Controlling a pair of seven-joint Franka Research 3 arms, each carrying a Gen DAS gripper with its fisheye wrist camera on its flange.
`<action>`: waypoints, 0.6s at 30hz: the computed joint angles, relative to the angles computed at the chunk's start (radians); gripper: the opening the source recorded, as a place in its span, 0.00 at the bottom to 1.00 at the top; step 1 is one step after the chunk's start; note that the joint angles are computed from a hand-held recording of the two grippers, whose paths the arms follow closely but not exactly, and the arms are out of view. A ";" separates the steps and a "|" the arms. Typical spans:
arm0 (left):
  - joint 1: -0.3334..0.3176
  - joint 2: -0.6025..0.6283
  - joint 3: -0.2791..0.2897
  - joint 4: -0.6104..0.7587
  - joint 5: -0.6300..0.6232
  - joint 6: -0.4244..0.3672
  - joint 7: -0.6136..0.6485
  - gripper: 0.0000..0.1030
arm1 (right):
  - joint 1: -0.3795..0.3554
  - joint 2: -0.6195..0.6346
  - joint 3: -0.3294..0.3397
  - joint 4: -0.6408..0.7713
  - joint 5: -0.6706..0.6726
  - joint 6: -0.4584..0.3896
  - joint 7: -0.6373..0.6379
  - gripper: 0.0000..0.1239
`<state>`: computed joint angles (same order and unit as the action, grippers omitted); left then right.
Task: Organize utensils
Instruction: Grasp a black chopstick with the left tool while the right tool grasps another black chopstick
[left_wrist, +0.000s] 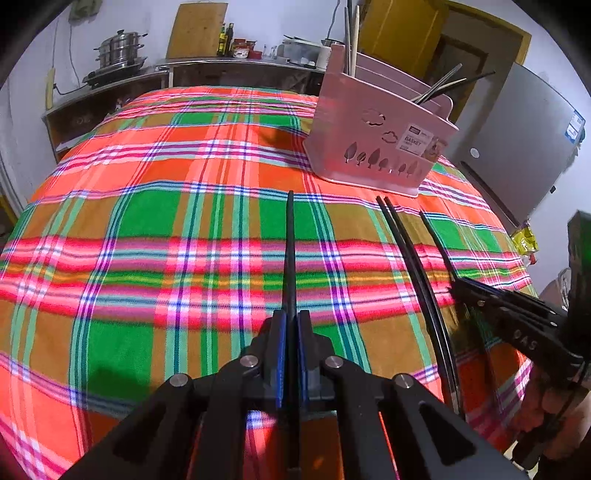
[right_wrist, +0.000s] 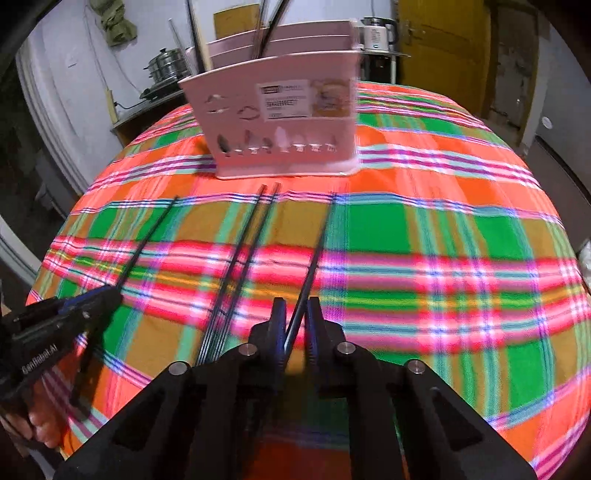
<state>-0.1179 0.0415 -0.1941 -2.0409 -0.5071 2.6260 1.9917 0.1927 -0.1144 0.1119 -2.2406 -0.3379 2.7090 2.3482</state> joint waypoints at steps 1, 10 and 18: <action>0.002 -0.008 0.001 -0.006 -0.011 -0.009 0.001 0.06 | 0.000 -0.020 -0.006 -0.022 0.013 0.003 -0.006 0.06; 0.011 0.056 0.004 0.115 0.009 -0.132 -0.012 0.07 | -0.020 -0.053 -0.013 -0.058 0.204 0.031 -0.201 0.06; 0.018 0.216 -0.041 0.328 0.151 -0.216 -0.022 0.11 | -0.010 0.052 -0.040 0.057 0.228 0.011 -0.288 0.09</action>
